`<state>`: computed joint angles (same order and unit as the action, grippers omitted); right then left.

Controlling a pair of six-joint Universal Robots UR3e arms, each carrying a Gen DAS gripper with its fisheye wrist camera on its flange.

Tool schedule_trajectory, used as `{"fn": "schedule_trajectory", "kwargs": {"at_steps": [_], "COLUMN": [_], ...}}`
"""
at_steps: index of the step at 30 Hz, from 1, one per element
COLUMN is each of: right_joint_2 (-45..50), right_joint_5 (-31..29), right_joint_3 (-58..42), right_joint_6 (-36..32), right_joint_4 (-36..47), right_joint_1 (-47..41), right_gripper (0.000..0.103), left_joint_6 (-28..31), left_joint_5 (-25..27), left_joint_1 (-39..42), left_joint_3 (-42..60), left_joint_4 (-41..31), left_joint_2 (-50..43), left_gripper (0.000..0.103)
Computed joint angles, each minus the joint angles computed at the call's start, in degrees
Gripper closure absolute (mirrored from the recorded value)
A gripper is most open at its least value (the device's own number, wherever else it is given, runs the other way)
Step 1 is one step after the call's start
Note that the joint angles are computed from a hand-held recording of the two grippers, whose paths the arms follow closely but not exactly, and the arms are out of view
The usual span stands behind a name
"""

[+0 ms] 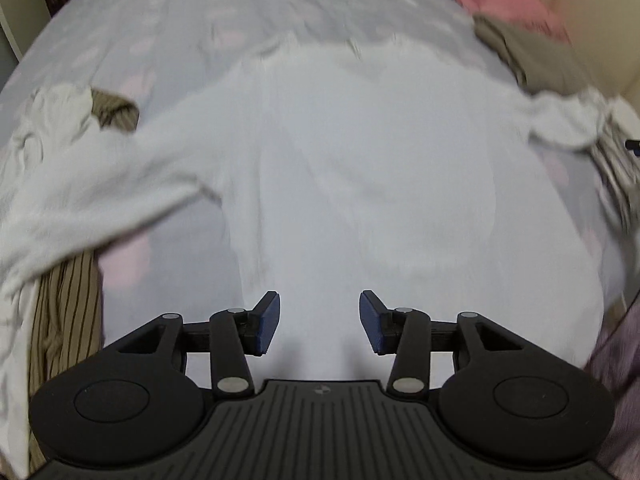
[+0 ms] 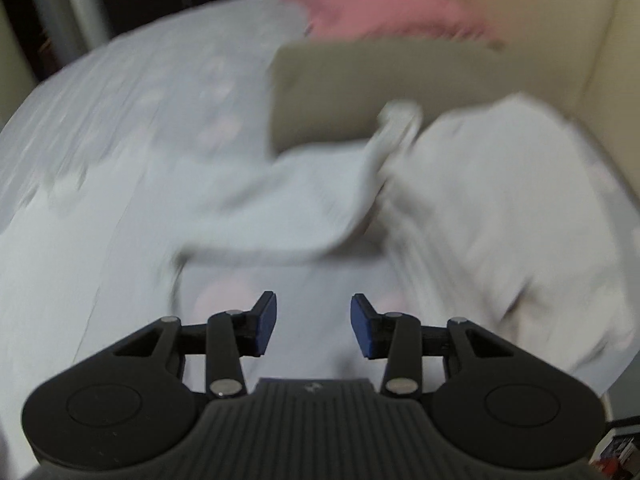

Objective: Fold clothes

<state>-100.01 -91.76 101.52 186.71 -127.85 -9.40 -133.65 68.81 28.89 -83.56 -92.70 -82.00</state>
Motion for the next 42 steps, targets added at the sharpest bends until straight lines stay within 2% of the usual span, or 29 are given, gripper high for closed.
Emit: {"fn": "schedule_trajectory", "kwargs": {"at_steps": [3, 6, 10, 15, 17, 18, 19, 21, 27, 33, 38, 42], "right_joint_2": [3.81, 8.38, 15.48, 22.64, 24.62, 25.26, 25.70, 26.29, 26.51, 31.19, 38.40, 47.83], "right_joint_5": [-1.56, -3.49, -4.58, -6.73, -8.33, -9.23, -9.67, -9.62, -1.75, 2.45, 4.83, 6.94], "right_joint_3": [-1.10, -3.35, -11.42, -17.13, -18.08, -18.59, -19.11, -20.03, -24.92, -35.81, -48.64, -64.58], "right_joint_6": [-0.43, 2.18, 2.05, 3.04, 2.31, 1.87, 1.61, 1.69, 3.30, 4.00, 5.42, 7.46], "right_joint_4": [-7.11, -11.63, -10.26, -8.32, -8.78, -8.69, -8.52, -8.20, -6.44, -6.69, -4.37, 1.16], "right_joint_1": [-2.91, -2.73, -4.04, -3.31, -2.43, -1.90, -1.53, -1.10, 1.45, 9.25, 15.47, 20.02], "right_gripper": [0.059, 0.059, 0.059, 0.060, 0.068, 0.086, 0.095, 0.095, 0.095, 0.095, 0.095, 0.095], "left_joint_6": [-3.25, -5.89, -8.56, -9.47, -9.84, -10.07, -10.39, -11.54, -16.59, -19.21, -20.88, -22.10], "left_joint_5": [-0.72, 1.95, 3.98, 3.08, 3.43, 3.70, 4.02, 4.29, 3.20, 1.41, -0.45, -2.29], "left_joint_1": [-1.67, -4.00, -6.57, -8.80, -9.92, -10.50, -11.09, -11.90, -13.68, -15.41, -15.09, -14.54], "left_joint_3": [-1.83, -2.66, -1.19, 2.83, 4.12, 4.60, 4.96, 5.64, 7.64, 8.54, 9.59, 10.71], "left_joint_4": [7.02, 12.45, 15.78, 15.59, 15.74, 16.02, 16.42, 17.28, 20.05, 22.43, 23.11, 23.42], "left_joint_2": [-2.27, -5.01, -9.42, -13.90, -15.56, -16.29, -16.92, -17.96, -19.68, -20.35, -20.95, -21.40], "left_gripper": [0.060, 0.060, 0.060, 0.060, 0.060, 0.060, 0.060, 0.060, 0.060, 0.061, 0.061, 0.061]}}
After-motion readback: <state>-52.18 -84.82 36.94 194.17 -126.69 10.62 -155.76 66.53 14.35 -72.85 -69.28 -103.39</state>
